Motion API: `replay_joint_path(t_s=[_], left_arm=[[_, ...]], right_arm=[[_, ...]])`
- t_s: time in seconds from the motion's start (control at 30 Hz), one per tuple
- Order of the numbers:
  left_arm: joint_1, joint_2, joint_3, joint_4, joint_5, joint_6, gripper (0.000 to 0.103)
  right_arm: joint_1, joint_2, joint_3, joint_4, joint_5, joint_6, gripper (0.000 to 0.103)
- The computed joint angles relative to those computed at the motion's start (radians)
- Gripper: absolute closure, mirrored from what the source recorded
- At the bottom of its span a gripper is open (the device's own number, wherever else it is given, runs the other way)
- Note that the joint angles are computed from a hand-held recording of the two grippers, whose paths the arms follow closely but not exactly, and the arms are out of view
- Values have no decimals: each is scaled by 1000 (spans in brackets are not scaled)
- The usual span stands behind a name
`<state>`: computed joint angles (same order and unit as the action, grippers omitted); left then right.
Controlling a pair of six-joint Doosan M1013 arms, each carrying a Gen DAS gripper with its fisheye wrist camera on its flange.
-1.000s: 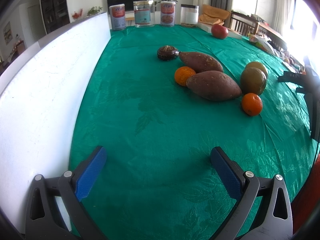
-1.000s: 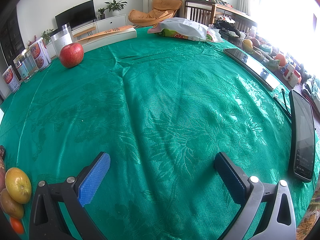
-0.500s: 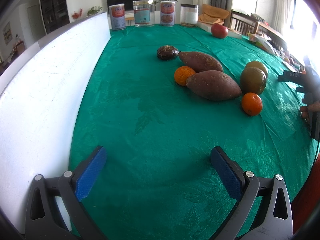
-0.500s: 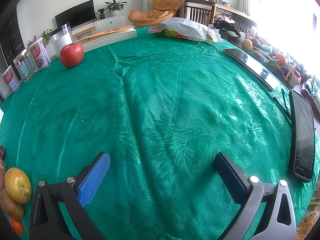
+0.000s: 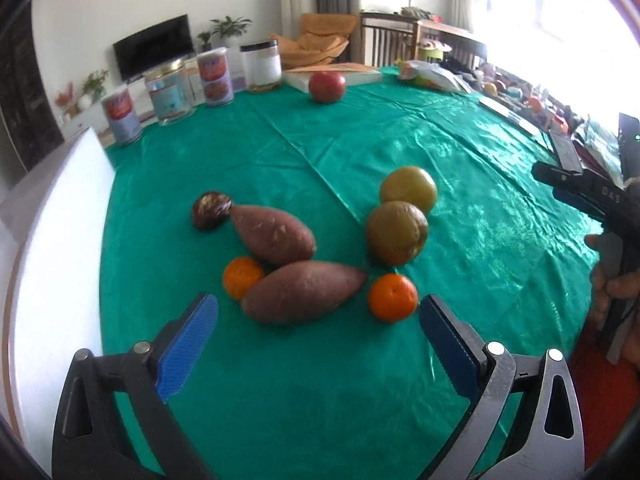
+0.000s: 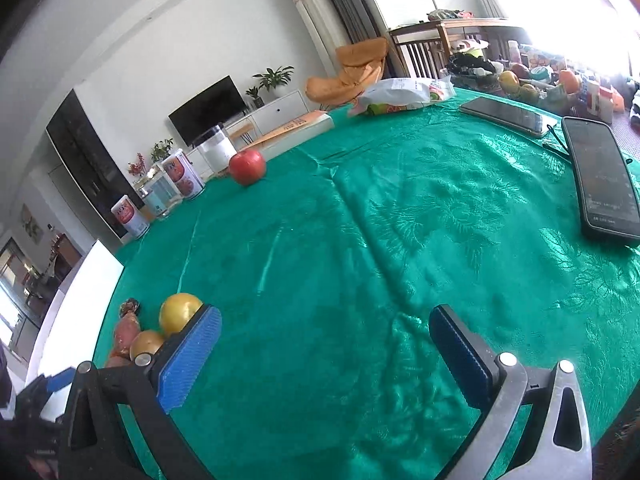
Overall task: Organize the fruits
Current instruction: 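Grasp the large sweet potato with the left tool while the right tool approaches a tangerine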
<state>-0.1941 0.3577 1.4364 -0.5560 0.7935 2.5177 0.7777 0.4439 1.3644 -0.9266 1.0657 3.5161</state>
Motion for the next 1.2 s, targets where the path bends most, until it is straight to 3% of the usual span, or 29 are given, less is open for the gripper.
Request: replay_joint_path(t_s=[0.07, 0.13, 0.23, 0.37, 0.4, 0.53, 0.6, 0.67, 0.8, 0.83, 0.93, 1.1, 1.17, 1.2], left_arm=[[-13, 18, -17, 15, 12, 1, 6], [-15, 33, -34, 27, 56, -6, 20], [-3, 23, -23, 16, 74, 42, 24], [43, 40, -76, -43, 312, 56, 32], [53, 41, -81, -58, 344, 62, 32], [35, 17, -50, 13, 199, 29, 22], [20, 36, -69, 54, 185, -34, 25], [13, 64, -102, 68, 230, -95, 39], [5, 83, -116, 87, 245, -153, 52], [8, 85, -118, 78, 255, -160, 63], [31, 82, -115, 55, 309, -189, 63], [71, 21, -26, 61, 273, -178, 60], [68, 9, -10, 75, 223, -177, 41], [63, 5, -4, 80, 190, -172, 38]], right_arm=[[3, 4, -6, 4, 9, -10, 0], [9, 3, -7, -4, 25, -5, 0], [15, -6, 8, -32, 23, 18, 0], [14, -10, 17, -52, -43, -28, 0], [14, -5, 9, -52, -53, -60, 0], [20, 32, -47, -38, -62, -222, 0], [24, 53, -78, -23, -50, -302, 0], [28, 70, -103, -13, -38, -371, 0], [36, 81, -117, -4, -76, -467, 0], [35, 79, -113, 2, -103, -486, 0], [27, 72, -98, 48, -209, -555, 0], [8, 86, -110, 230, -346, -727, 0], [-6, 100, -131, 335, -373, -795, 1], [-12, 110, -147, 383, -370, -825, 2]])
